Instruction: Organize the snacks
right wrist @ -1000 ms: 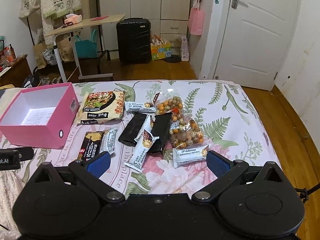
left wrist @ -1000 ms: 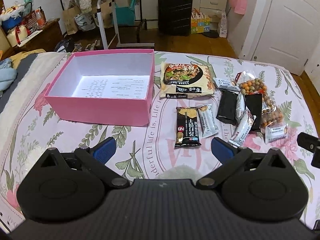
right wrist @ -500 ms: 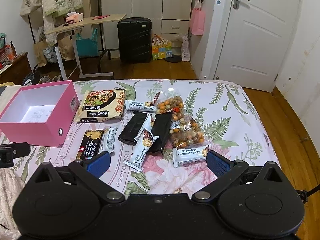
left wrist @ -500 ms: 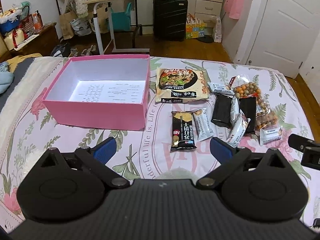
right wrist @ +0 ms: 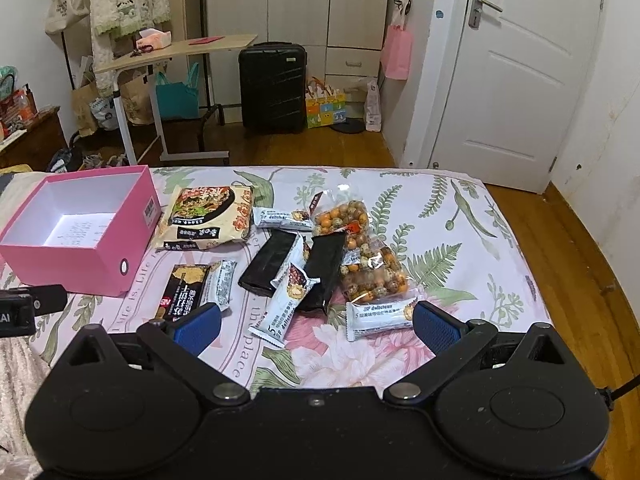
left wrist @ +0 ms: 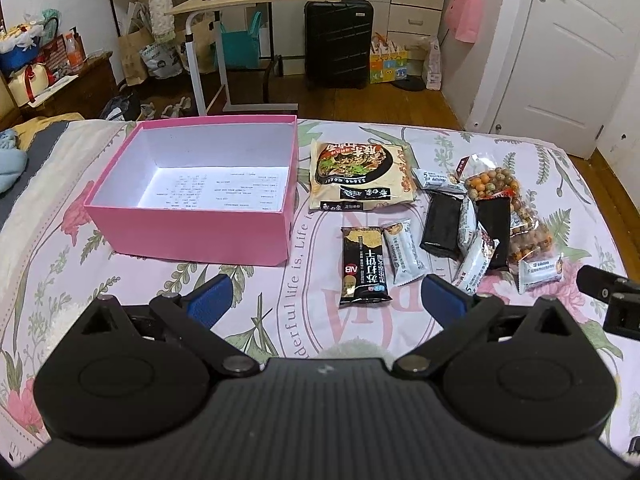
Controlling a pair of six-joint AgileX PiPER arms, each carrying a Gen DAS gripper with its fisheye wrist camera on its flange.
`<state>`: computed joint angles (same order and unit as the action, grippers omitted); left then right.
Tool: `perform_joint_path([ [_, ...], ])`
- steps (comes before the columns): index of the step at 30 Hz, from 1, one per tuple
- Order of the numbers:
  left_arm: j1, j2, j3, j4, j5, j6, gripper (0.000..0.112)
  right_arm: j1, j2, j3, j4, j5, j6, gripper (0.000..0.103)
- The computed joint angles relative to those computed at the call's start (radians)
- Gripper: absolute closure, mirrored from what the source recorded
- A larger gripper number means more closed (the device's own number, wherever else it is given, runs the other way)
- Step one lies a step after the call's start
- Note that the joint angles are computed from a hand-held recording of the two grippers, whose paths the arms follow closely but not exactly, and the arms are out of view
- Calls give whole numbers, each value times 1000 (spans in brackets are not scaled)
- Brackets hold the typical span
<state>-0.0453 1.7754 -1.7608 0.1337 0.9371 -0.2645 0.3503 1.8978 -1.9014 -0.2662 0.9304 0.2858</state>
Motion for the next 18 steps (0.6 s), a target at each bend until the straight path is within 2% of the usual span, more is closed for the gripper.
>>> perform_joint_path([
  [3,16,-3,32,-43,-58,18,10,-31,-6,38,70,-75,-54,0],
  [6,33,26,19,-89,-87,39,10,-97,24,49,264,-154,-242,0],
  [9,36,106,-75,-123,-66,82,12,-132,50,94,368,-265,-351,0],
  [11,45,174,-148,-198,-68,146,12,-151,81,113,432,-320,-394,0],
  [12,47,201,-173,-225,-71,170,13,-166,107,100,491,-310,-431,0],
  [15,41,319,-294,-288,-66,247,14,-217,193,62,722,-258,-565,11],
  [18,8,454,-452,-270,-20,274,23,-243,278,15,864,-204,-655,20],
])
